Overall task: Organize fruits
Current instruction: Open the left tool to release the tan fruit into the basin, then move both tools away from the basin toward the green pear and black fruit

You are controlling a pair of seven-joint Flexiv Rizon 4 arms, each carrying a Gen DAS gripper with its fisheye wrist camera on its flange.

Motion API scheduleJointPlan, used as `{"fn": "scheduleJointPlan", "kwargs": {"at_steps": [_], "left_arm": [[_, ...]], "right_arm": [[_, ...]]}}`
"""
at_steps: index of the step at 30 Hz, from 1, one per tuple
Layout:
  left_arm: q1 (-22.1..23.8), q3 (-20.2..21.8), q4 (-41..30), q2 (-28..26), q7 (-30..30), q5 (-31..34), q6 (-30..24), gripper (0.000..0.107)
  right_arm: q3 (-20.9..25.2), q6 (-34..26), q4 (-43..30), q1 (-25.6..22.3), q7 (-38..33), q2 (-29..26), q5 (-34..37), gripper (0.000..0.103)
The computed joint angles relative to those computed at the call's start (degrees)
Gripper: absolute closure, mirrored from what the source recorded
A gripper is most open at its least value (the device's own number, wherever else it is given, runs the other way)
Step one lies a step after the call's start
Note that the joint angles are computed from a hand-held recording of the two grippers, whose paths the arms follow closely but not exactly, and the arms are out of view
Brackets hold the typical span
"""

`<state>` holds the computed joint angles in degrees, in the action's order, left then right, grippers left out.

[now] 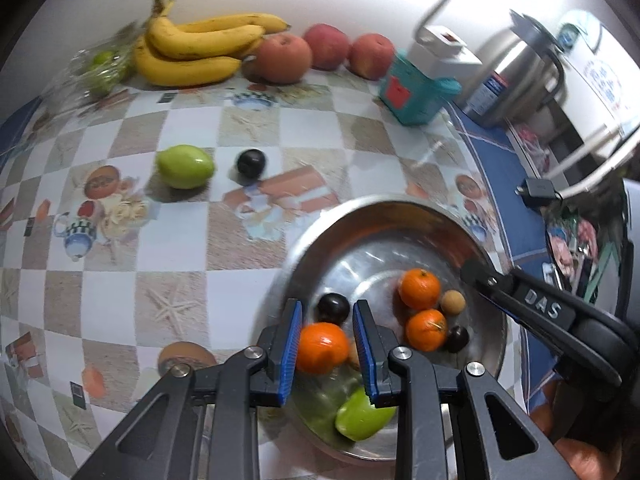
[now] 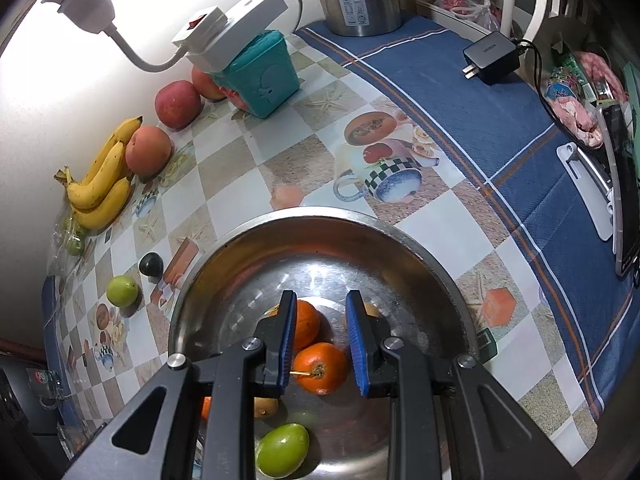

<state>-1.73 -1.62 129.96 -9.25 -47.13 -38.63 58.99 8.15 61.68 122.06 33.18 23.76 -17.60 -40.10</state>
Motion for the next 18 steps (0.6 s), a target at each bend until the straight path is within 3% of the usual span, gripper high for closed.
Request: {"fn": "scheduleJointPlan", "kwargs": {"at_steps": [11, 18], "left_arm": [[2.83, 1.25, -1.90, -1.74, -3.91, -0.74, 1.28, 0.076], [3.91, 1.11, -2.16, -2.00, -5.02, -1.18, 1.67, 0.064]], "right_arm": [[0.19, -0.52, -1.02, 0.26, -2.03, -0.56, 0.58, 0.078], [0.17, -0.77, -1.36, 0.42, -2.84, -0.79, 0.96, 0.078]]}}
